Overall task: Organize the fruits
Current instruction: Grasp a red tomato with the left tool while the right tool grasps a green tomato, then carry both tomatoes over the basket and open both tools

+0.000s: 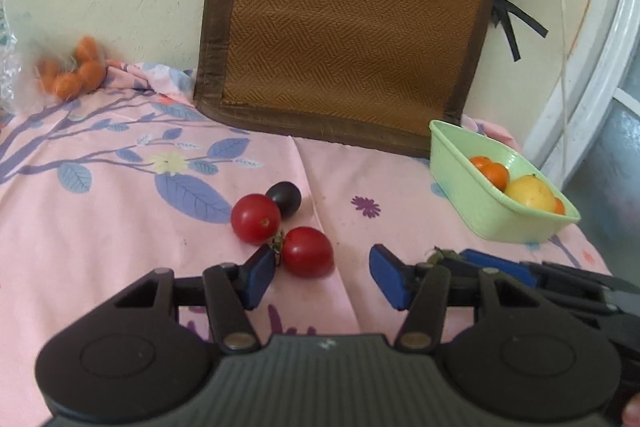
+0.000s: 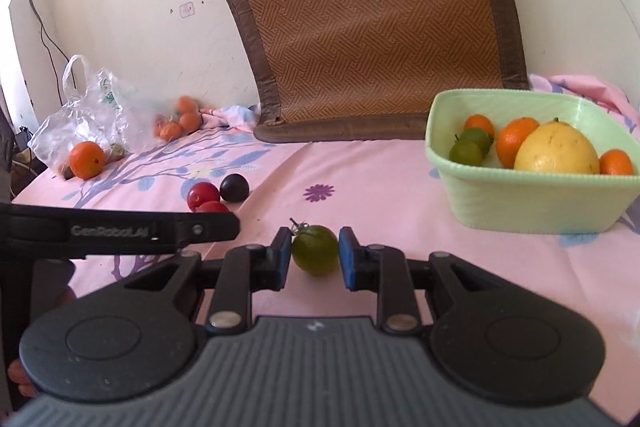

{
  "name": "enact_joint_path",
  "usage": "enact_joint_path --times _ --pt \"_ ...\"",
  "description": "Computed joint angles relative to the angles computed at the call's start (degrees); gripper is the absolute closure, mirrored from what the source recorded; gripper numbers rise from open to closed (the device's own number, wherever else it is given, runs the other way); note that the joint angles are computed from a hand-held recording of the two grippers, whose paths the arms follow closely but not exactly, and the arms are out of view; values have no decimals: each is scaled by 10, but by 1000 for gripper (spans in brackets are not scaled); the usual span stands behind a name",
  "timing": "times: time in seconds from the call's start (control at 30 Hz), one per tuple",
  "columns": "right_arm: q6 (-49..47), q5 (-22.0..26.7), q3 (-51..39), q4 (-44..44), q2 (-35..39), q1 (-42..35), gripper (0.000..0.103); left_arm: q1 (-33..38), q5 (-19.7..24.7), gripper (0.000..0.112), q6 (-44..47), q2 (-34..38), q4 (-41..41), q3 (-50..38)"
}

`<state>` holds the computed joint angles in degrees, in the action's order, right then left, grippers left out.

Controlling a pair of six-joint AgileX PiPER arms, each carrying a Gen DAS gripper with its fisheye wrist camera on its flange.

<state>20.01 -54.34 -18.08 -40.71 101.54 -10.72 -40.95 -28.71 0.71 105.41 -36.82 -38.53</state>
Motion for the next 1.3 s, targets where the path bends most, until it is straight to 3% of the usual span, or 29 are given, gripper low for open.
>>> enact_joint_path --times 0.03,0.1,0.2,0.3,0.4,0.53,0.7,0.87,0.97,1.1,1.23,1.3 --pt "1 -1 1 -1 0 -1 74 -9 -8 62 29 6 -35 -6" --pt "0 4 -1 1 0 4 73 -29 -23 83 101 16 -118 -20" --pt "6 28 -8 -1 -4 15 72 -30 -26 83 87 12 -112 -14" --pt "-4 59 -14 17 -10 37 72 -33 -40 83 19 -1 -55 18" --pt "-25 62 -10 33 -11 46 72 -49 -56 83 -14 -19 -24 50" --pt "-45 39 3 46 -10 42 73 -88 -70 83 13 -35 -43 69" --pt "-79 -64 60 51 -31 -18 73 -83 -25 83 21 -64 5 42" --pt "-115 -148 82 66 -45 -114 73 -61 47 83 17 -50 90 -64" --pt "-99 -121 41 54 -38 -166 73 -40 110 83 -55 1 185 -165" --pt "-37 -52 -43 32 -6 -200 73 -27 180 83 -114 88 229 -296" --pt "23 -33 -92 4 33 -213 72 -13 225 83 -245 150 339 -378" --pt "42 -29 -99 -6 41 -213 72 -12 234 82 -238 168 336 -401"
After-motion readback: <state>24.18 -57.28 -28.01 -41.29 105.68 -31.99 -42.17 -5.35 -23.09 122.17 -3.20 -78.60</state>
